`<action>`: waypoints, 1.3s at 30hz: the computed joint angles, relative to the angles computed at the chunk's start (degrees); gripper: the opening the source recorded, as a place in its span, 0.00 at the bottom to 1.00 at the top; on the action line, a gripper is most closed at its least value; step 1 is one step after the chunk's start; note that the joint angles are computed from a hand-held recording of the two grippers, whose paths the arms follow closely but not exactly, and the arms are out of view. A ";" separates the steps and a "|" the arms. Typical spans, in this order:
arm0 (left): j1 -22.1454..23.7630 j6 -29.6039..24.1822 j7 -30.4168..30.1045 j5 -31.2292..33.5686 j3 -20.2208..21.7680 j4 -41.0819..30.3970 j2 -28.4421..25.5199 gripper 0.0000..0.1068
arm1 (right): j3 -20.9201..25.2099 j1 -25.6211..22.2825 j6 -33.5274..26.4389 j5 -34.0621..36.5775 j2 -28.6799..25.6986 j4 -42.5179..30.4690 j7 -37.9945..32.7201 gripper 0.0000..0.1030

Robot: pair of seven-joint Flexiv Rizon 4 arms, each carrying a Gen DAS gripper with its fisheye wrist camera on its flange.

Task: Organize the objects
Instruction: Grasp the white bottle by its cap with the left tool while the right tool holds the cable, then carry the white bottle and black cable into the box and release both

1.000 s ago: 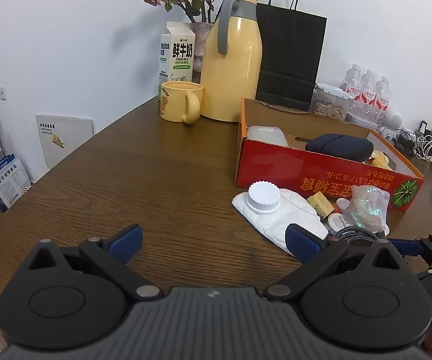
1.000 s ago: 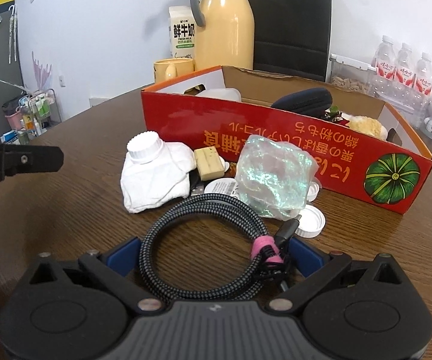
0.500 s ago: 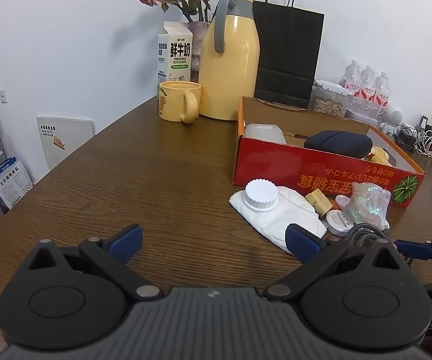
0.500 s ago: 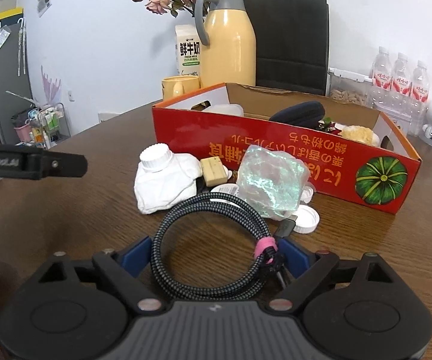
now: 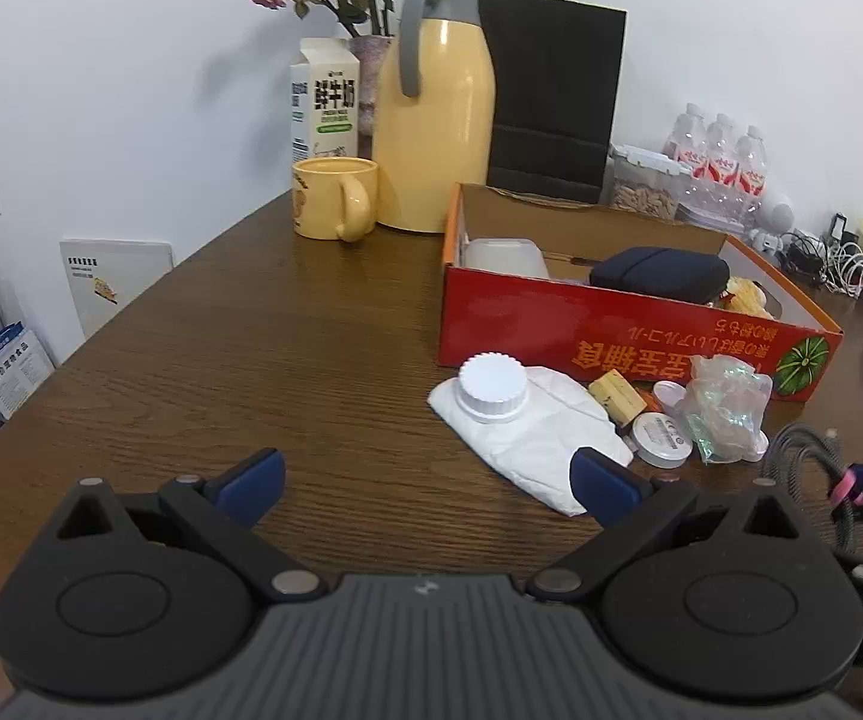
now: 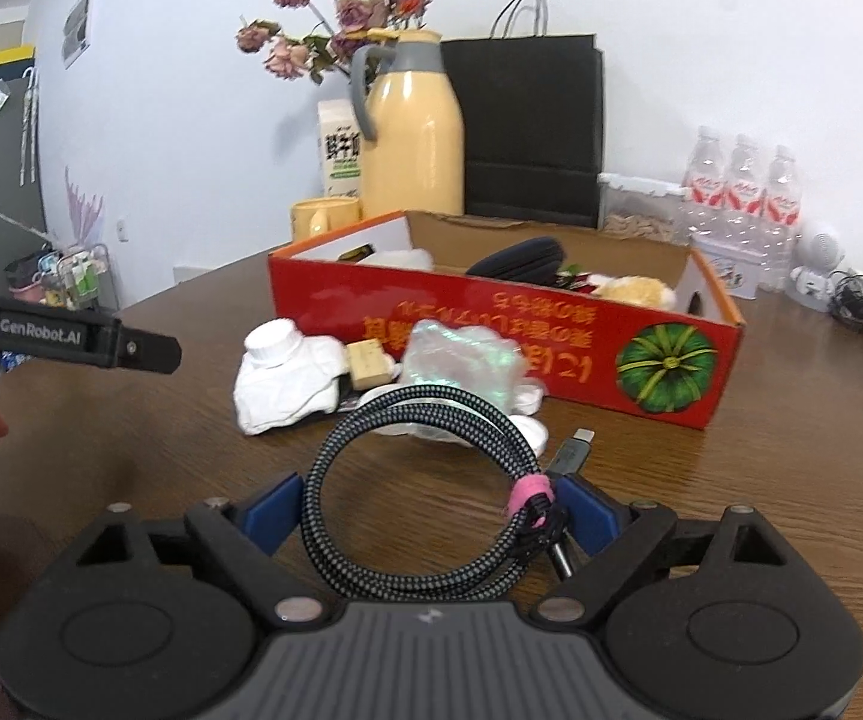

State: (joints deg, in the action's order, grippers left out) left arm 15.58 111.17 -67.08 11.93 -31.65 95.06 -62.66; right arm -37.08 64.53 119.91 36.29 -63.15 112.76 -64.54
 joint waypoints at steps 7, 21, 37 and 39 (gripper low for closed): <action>-3.73 -0.27 1.05 -1.34 1.23 -4.86 -1.93 0.96 | -4.98 2.05 -2.23 2.98 -2.32 1.61 2.77 0.88; -10.43 -5.79 3.56 -7.89 2.70 -16.98 -7.37 0.69 | -7.46 0.74 -2.12 -1.36 -5.28 2.01 9.52 0.88; -5.61 0.24 4.46 -0.46 -3.48 -14.25 -10.02 0.38 | -7.84 1.43 -1.84 -0.96 -6.11 1.93 9.52 0.88; -4.99 0.47 3.75 0.73 -3.75 -13.48 -9.45 0.39 | -8.59 2.19 -2.00 -0.76 -6.41 2.31 9.69 0.88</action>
